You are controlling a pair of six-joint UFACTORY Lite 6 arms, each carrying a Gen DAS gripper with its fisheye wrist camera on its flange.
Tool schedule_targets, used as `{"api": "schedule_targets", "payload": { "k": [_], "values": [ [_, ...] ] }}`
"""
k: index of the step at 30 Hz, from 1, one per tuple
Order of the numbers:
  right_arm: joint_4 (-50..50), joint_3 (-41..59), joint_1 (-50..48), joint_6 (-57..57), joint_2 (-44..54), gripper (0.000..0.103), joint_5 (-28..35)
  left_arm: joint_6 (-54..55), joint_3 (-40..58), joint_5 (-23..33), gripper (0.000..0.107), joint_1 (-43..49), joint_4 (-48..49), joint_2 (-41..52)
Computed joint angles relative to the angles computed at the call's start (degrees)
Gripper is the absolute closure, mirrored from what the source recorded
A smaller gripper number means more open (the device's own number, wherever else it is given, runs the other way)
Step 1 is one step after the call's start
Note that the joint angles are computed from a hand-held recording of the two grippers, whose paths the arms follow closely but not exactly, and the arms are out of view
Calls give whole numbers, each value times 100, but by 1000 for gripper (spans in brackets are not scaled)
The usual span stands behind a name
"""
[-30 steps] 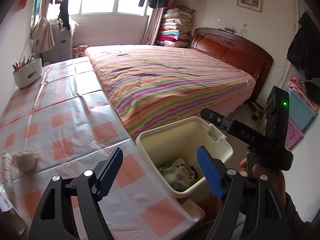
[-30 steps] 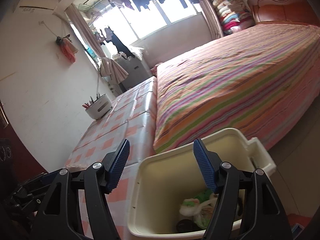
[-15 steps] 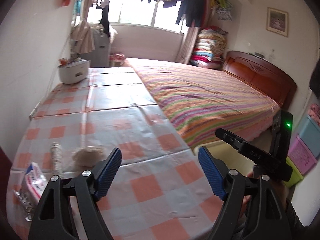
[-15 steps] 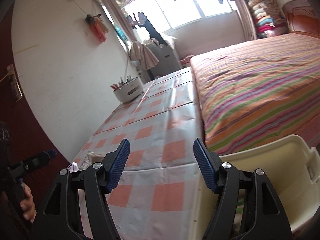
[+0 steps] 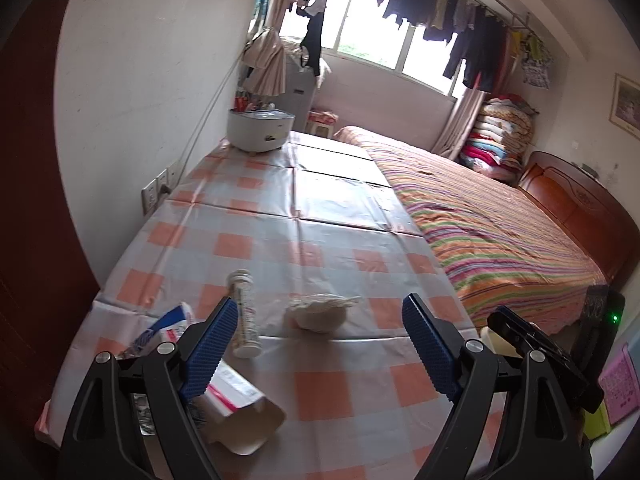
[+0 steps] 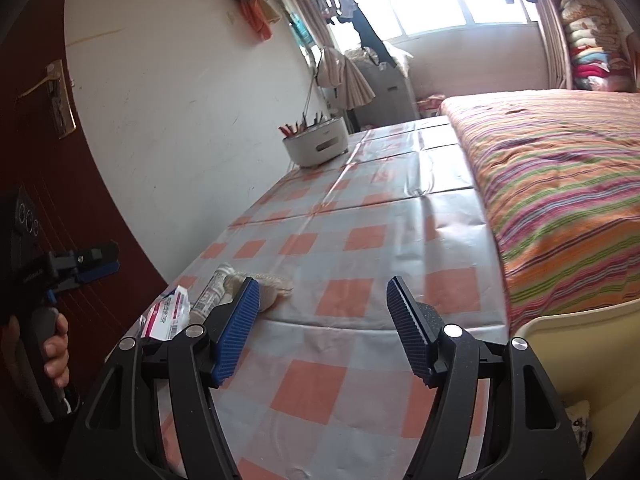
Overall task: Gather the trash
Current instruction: 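Move both open tools back toward the remaining items on the table, then grasp the white lace item with the right tool while the left tool approaches the medicine box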
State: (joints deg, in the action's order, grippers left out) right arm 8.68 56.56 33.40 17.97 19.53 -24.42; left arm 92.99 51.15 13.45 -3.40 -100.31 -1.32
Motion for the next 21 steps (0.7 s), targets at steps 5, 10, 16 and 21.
{"api": "schedule_targets", "payload": {
  "k": [5,10,16,21],
  "values": [
    [-393,375,76,276,338,37,184,-511,122,36,25,404,599,235],
    [-680,970,224,474,774,37,490,-1173,260,68,25,662,1522,476],
    [-1366,1956,431,1020,1488,37,902,-1412,273,175,25,845,1956,567],
    [-2310,2976,578,1715,2140,37,1411,-1561,332,355,25,1062,2320,698]
  ]
}}
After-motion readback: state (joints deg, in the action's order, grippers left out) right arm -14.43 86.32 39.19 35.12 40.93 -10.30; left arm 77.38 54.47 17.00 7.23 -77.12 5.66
